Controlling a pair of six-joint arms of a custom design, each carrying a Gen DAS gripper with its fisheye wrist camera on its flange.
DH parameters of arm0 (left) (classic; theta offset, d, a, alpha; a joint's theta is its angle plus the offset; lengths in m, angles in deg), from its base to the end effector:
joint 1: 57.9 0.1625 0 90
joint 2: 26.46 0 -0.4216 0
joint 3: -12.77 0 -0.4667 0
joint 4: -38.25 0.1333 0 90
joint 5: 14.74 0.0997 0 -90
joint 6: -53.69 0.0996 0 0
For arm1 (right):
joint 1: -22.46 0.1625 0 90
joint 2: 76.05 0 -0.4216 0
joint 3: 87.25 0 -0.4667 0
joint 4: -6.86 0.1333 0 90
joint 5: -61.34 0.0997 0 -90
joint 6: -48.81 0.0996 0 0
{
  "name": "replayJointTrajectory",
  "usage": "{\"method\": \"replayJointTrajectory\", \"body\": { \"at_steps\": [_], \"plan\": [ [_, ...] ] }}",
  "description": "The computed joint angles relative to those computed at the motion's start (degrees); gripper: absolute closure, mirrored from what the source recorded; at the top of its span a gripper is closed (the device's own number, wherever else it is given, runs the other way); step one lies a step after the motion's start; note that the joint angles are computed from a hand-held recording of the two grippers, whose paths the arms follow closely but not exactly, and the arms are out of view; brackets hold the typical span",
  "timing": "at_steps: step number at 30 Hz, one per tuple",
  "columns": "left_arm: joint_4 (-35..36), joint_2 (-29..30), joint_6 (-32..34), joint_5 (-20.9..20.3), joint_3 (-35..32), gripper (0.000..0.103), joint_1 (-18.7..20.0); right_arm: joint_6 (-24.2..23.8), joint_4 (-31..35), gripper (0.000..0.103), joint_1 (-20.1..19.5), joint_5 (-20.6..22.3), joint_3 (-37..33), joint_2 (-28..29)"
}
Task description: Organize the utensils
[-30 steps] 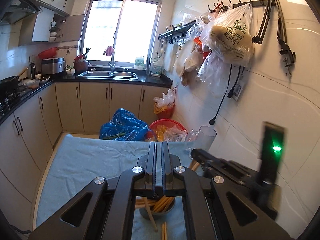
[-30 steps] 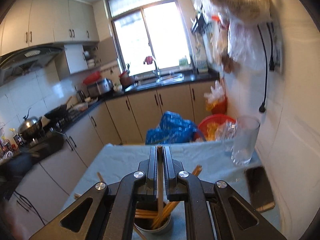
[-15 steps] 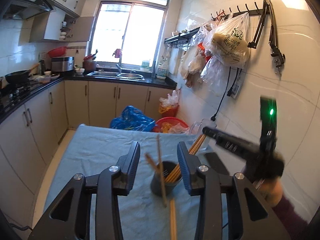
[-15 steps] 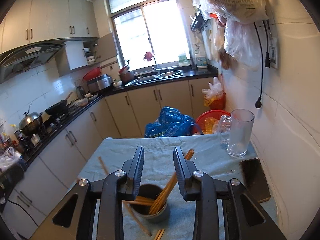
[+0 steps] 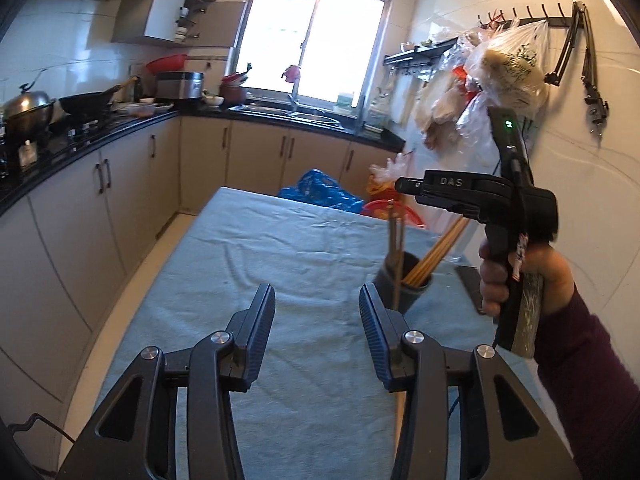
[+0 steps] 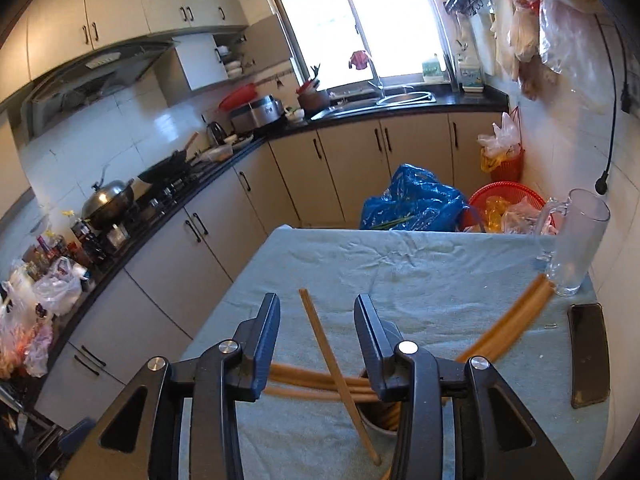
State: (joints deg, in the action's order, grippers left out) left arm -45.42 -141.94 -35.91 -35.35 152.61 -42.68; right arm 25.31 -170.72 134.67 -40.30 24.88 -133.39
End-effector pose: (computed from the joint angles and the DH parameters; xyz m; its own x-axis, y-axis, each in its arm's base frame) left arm -0.2412 -0.3004 0.2696 -0.8272 -0.2225 -0.5160 0.3743 0.4666 -0.8013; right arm 0.3442 -0.5435 0.1081 -0.7427 -0.5571 0.3715 -0.6695 0.6064 -0.4290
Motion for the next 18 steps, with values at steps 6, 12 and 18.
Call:
{"method": "replayJointTrajectory", "body": {
  "at_steps": [6,12,18],
  "plan": [
    [4.7,-0.6,-5.0,-0.2,0.5,0.06,-0.4,-3.4,-0.9,0.097,1.7,-7.9,-2.4,4.0],
    [-2.3,-2.2,-0.9,-1.4,2.4,0.06,0.8,-7.4,-4.9,0.097,3.7,-9.6,1.3,0.1],
    [-2.3,-4.4,-2.0,-1.9,3.5,0.06,0.5,-7.5,-2.8,0.097,6.6,-9.3,1.8,-4.9]
  ]
}}
